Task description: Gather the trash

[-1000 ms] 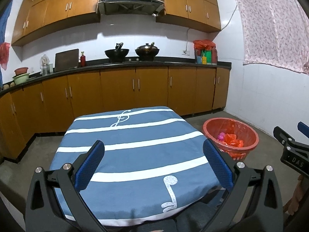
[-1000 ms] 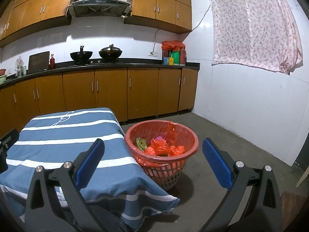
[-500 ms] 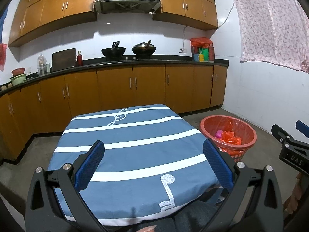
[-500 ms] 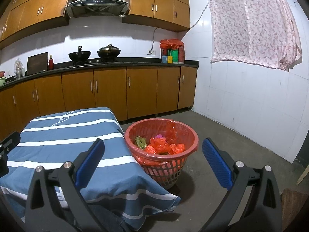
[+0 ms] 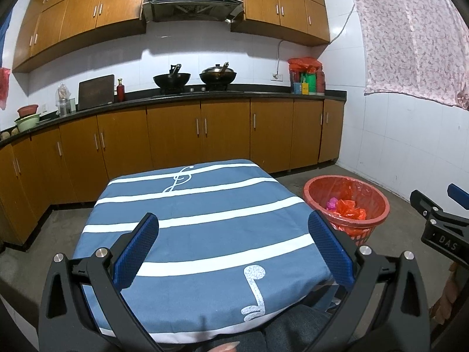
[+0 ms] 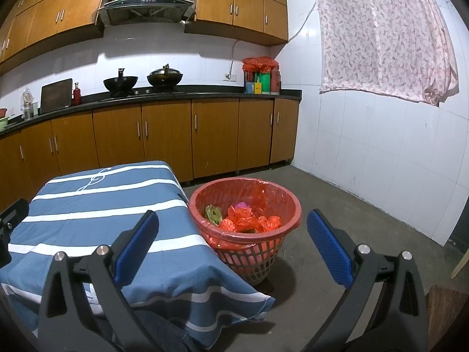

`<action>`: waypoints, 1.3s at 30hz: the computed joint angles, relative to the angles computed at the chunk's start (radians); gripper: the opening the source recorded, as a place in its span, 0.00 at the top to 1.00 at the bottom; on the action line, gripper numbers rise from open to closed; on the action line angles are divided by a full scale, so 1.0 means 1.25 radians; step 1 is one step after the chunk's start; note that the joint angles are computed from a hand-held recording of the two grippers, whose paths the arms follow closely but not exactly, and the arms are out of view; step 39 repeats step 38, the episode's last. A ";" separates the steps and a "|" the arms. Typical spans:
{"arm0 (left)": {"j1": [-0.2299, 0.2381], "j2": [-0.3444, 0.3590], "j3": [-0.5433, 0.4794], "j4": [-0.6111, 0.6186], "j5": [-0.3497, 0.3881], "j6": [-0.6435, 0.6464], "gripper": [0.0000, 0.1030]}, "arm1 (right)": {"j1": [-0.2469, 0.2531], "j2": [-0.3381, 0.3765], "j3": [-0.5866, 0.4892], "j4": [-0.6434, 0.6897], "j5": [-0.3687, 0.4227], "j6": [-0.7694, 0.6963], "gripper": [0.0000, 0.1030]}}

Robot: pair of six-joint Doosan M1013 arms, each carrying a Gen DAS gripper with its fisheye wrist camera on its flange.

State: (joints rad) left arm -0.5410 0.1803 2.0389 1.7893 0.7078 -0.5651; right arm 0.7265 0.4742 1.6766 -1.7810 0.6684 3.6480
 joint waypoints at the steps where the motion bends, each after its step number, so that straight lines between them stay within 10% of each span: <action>1: 0.000 0.000 0.000 -0.001 0.001 0.000 0.02 | 0.000 0.000 0.000 0.001 -0.001 -0.001 0.04; 39: -0.001 0.000 0.001 -0.032 0.016 0.010 0.02 | -0.003 0.012 0.000 0.001 -0.007 0.007 0.04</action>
